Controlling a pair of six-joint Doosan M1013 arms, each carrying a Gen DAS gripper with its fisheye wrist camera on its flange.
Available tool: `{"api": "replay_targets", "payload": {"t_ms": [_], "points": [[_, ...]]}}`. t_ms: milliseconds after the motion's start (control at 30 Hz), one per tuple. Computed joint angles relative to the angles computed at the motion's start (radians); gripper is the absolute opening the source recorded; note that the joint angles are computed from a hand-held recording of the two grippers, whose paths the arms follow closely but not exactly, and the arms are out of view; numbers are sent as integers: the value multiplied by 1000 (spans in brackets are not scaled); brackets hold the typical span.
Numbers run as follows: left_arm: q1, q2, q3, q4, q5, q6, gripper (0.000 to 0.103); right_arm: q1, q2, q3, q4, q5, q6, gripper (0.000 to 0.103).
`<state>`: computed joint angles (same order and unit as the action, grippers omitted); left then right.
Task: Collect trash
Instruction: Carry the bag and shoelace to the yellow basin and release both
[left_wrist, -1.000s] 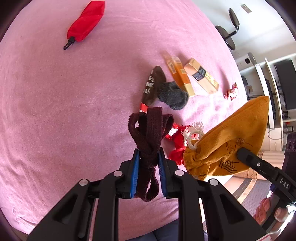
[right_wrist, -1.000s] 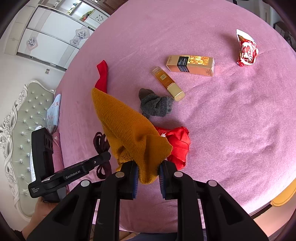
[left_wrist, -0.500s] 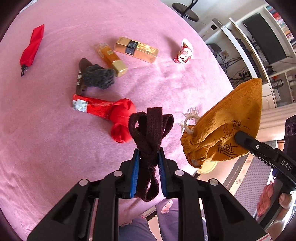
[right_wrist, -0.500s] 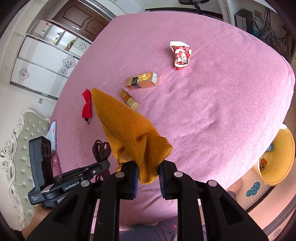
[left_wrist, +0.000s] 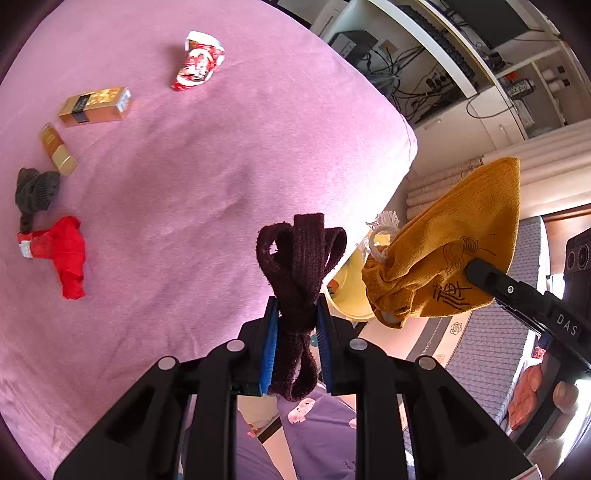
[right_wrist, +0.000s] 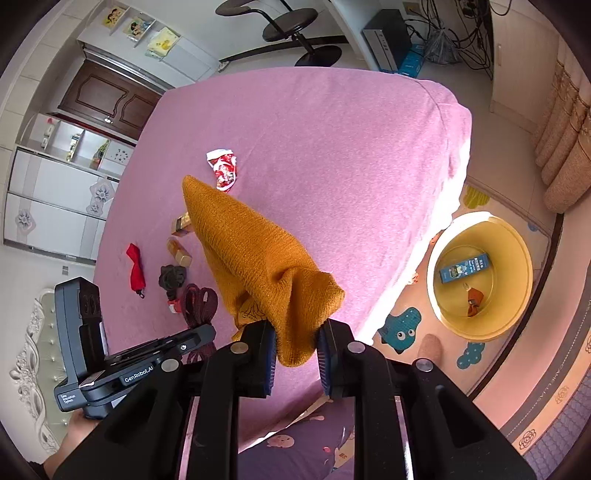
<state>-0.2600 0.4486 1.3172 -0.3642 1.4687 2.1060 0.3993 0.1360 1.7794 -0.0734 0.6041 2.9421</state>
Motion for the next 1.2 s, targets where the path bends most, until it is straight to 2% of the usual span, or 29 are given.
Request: {"api": "replay_targets", "payload": {"t_ms": [267, 600, 900, 933, 1033, 1067, 1200], "points": [[-130, -21, 54, 9, -8, -9, 21, -58, -127, 166, -33, 0, 93, 18], [-272, -16, 94, 29, -20, -6, 21, -104, -228, 312, -58, 13, 189, 18], [-348, 3, 108, 14, -13, -15, 21, -134, -272, 387, -22, 12, 182, 20], [-353, 6, 106, 8, -7, -21, 24, -137, -275, 392, -16, 12, 181, 25], [-356, 7, 107, 0, -3, -36, 59, -153, -284, 407, 23, 13, 157, 36], [-359, 8, 106, -3, -6, -40, 64, -156, -284, 410, 28, 17, 158, 38], [-364, 9, 103, 10, -2, -39, 67, -166, -301, 435, 55, -21, 172, 41]]}}
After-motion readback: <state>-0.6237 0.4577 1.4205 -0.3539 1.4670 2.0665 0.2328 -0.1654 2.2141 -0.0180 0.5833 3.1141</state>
